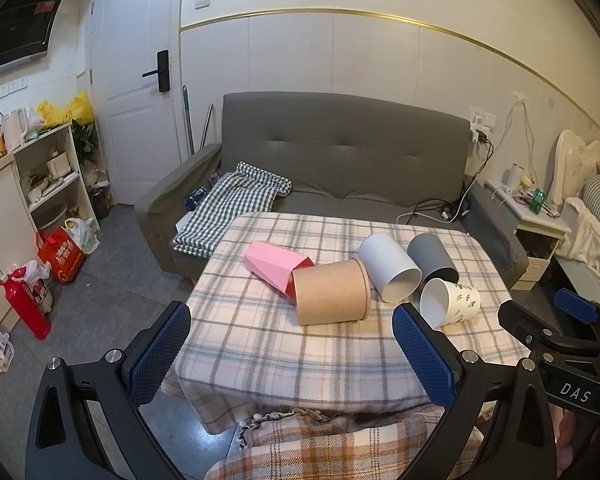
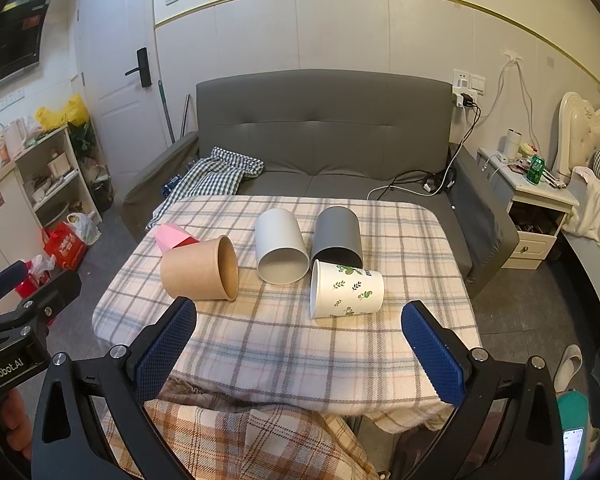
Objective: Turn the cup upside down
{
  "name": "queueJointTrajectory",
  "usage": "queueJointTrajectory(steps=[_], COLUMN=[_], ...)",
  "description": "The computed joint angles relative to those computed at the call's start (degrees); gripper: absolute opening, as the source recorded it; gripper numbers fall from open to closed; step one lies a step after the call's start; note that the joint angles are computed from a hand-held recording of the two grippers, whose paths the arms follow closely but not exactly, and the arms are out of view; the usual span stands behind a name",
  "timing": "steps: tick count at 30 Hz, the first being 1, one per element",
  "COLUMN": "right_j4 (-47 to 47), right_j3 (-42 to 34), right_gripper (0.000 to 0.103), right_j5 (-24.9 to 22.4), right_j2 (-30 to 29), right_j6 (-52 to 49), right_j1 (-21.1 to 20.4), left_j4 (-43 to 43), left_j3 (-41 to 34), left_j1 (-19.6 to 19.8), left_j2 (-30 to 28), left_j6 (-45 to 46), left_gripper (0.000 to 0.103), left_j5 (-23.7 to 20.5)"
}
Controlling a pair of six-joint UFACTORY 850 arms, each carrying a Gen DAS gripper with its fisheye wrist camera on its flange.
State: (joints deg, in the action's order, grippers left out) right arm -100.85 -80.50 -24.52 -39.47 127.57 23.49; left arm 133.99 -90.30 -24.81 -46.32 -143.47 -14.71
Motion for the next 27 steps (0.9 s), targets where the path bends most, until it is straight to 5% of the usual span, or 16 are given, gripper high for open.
queueJointTrajectory(steps=[27], right_j4=[1.59], right_j3=[-1.00], right_gripper=[0.103], right_j5=[1.28], right_j2=[0.06], right_j6=[-3.19], right_j1=[0.08], left_j4=[2.88], left_j3=[0.75], left_j1=[0.62], left_j2=[0.06], left_j6=[-2.73], left_gripper=[0.103], left_j5=[-0.29])
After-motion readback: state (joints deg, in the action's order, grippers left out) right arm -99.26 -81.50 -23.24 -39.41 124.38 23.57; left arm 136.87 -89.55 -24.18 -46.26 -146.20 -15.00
